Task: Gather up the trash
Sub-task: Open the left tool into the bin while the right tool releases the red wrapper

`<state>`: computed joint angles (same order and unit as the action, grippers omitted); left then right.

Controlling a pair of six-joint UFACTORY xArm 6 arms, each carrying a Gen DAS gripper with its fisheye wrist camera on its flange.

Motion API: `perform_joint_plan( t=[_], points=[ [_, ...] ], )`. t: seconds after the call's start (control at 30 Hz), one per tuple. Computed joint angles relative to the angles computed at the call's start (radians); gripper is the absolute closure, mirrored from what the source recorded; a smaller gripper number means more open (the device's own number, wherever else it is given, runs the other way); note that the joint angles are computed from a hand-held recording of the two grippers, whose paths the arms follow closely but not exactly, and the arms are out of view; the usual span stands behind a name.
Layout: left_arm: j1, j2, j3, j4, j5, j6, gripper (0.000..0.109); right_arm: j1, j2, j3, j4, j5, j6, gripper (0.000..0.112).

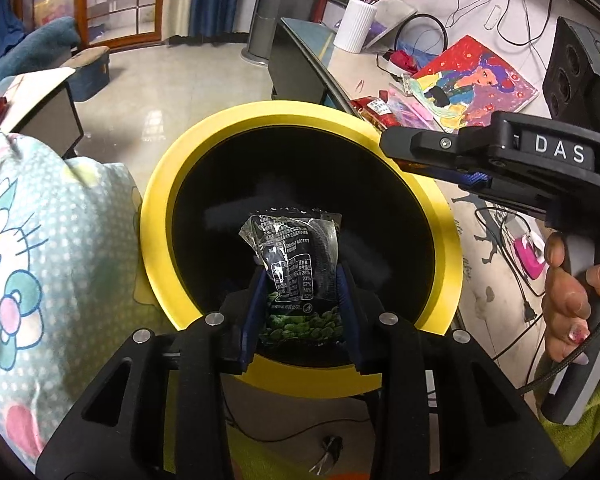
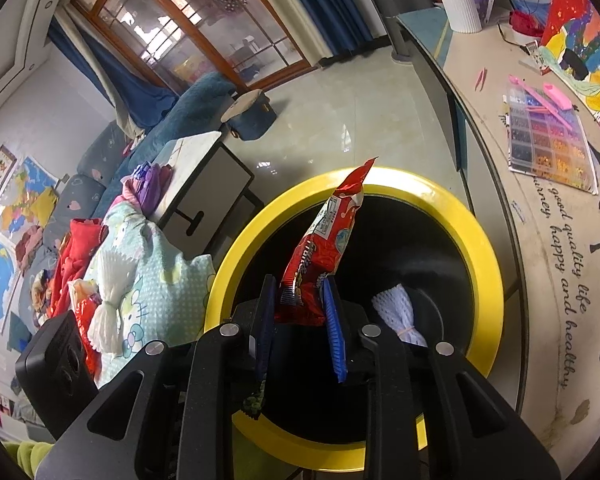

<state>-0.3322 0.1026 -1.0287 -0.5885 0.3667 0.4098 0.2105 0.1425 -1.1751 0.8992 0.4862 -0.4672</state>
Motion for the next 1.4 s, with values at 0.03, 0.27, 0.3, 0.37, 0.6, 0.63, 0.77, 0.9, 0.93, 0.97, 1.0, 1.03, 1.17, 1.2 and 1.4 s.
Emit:
perform_joint_plan(
  t=[0.03, 0.27, 0.3, 0.37, 0.6, 0.63, 0.77, 0.9, 0.93, 0.97, 1.0, 1.03, 1.17, 1.2, 1.4],
  points=[
    [0.001, 0.002, -0.002, -0.002, 0.000, 0.002, 0.080, 0.001, 0.002, 0.000, -0.015, -0.002, 0.013, 0.088],
    [-0.001, 0.010, -0.008, 0.017, -0.007, -0.035, 0.055, 0.000, 0.005, 0.004, -0.046, -0.018, 0.048, 0.068],
    [-0.002, 0.007, -0.007, 0.008, -0.008, -0.028, 0.055, 0.000, 0.004, 0.005, -0.049, -0.022, 0.052, 0.067],
    [0.001, 0.001, -0.002, 0.005, -0.012, -0.023, 0.054, 0.000, 0.001, 0.010, -0.065, -0.035, 0.065, 0.067],
    [0.014, -0.039, 0.024, 0.004, -0.026, -0.037, 0.020, 0.004, -0.014, 0.029, -0.108, -0.090, 0.117, 0.061],
    [0.015, -0.047, 0.028, 0.002, -0.024, -0.034, 0.020, 0.007, -0.018, 0.032, -0.106, -0.102, 0.120, 0.059],
    [0.021, -0.088, 0.055, 0.004, -0.029, -0.042, 0.017, 0.013, -0.031, 0.041, -0.118, -0.135, 0.130, 0.056],
    [0.022, -0.125, 0.080, 0.033, -0.050, -0.077, 0.016, 0.018, -0.044, 0.047, -0.118, -0.163, 0.136, 0.054],
    [0.023, -0.134, 0.085, 0.039, -0.055, -0.082, 0.017, 0.019, -0.047, 0.048, -0.123, -0.168, 0.141, 0.054],
    [0.024, -0.147, 0.095, 0.038, -0.064, -0.082, 0.016, 0.022, -0.051, 0.050, -0.131, -0.173, 0.146, 0.054],
    [0.024, -0.158, 0.104, 0.043, -0.075, -0.089, 0.016, 0.025, -0.054, 0.051, -0.130, -0.176, 0.142, 0.053],
    [0.026, -0.168, 0.111, 0.048, -0.081, -0.096, 0.016, 0.028, -0.058, 0.053, -0.136, -0.182, 0.143, 0.053],
    [0.033, -0.210, 0.142, 0.070, -0.106, -0.124, 0.016, 0.043, -0.069, 0.055, -0.130, -0.192, 0.125, 0.052],
    [0.035, -0.221, 0.152, 0.088, -0.117, -0.139, 0.016, 0.048, -0.072, 0.055, -0.130, -0.193, 0.119, 0.052],
    [0.045, -0.286, 0.208, 0.138, -0.160, -0.187, 0.016, 0.085, -0.096, 0.063, -0.134, -0.206, 0.105, 0.052]
  ],
)
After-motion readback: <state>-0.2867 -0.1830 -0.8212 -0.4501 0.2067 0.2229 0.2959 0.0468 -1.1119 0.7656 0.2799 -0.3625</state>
